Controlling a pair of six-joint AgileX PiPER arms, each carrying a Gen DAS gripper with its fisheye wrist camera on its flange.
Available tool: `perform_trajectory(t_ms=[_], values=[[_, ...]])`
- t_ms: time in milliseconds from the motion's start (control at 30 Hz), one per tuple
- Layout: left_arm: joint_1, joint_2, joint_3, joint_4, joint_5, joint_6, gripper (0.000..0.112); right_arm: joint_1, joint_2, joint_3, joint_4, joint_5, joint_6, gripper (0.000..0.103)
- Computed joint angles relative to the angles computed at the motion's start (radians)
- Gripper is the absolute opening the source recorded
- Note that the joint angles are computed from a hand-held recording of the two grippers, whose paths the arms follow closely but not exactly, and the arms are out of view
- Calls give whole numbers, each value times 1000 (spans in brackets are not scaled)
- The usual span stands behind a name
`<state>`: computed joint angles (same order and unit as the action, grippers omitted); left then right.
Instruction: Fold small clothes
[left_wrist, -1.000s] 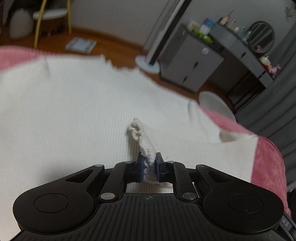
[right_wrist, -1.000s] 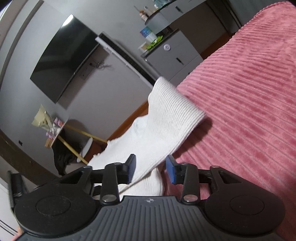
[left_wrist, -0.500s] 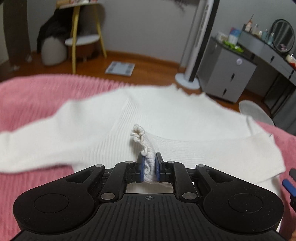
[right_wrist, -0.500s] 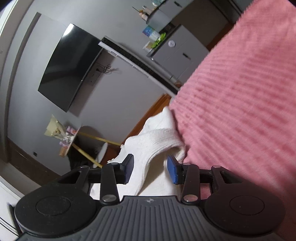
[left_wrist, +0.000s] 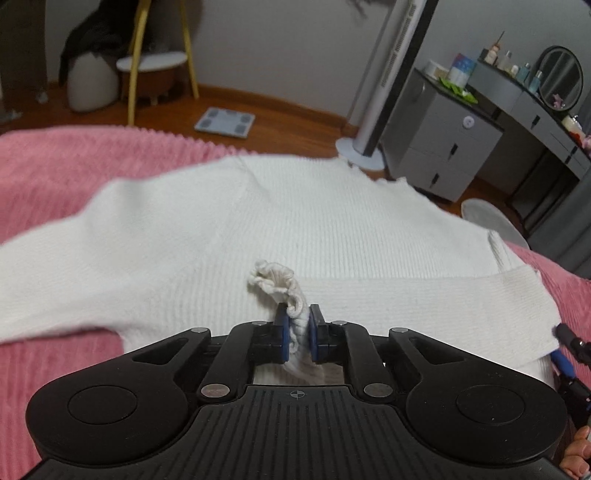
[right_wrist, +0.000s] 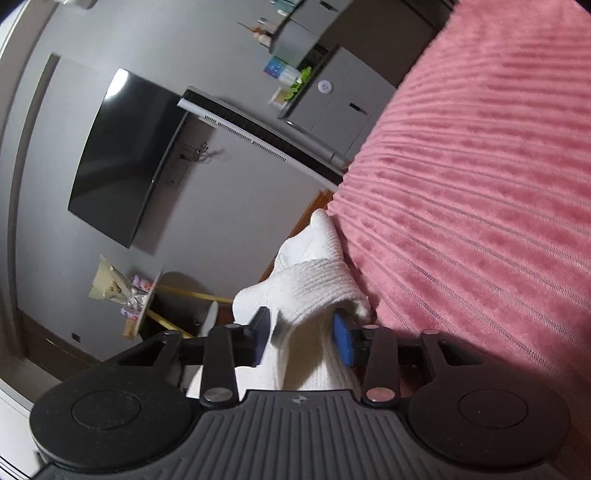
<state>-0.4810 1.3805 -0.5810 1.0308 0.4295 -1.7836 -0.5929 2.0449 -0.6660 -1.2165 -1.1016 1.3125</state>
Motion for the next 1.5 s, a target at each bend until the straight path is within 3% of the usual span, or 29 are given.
perform_trajectory(t_ms=[33, 133, 300, 367, 533, 767, 900, 967, 1100, 1233, 1333, 1433, 1500], values=[[-16, -7, -1, 28, 32, -18, 11, 4, -4, 10, 23, 3, -36, 16], [-51, -41, -10, 76, 108, -35, 11, 14, -42, 52, 98, 12, -141, 7], [-90, -92, -28, 125, 234, -31, 11, 3, -82, 81, 54, -52, -195, 6], [-77, -95, -26, 110, 256, -10, 11, 15, -105, 82, 26, -28, -192, 6], [-26, -28, 3, 42, 195, 46, 11, 108, -141, 60, 45, 215, -174, 7], [-5, 19, 57, 132, 130, -80, 11, 55, -100, 33, -14, 116, -99, 15], [-15, -8, 77, 164, 128, -123, 11, 117, -118, 46, 52, 228, -182, 7], [-29, -29, 88, 188, 145, -154, 11, 120, -143, 65, 83, 231, -213, 7], [-50, -30, 82, 237, 184, -189, 11, 176, -202, 140, 282, 254, -467, 6], [-44, -11, 61, 275, 204, -198, 11, 219, -220, 181, 382, 276, -598, 6], [-28, 14, 53, 285, 201, -194, 11, 224, -221, 165, 358, 299, -580, 7], [18, 79, 42, 193, 167, -103, 14, 237, -218, 139, 308, 353, -534, 7], [2, 47, 88, 240, 168, -168, 18, 227, -238, 130, 245, 380, -478, 7]])
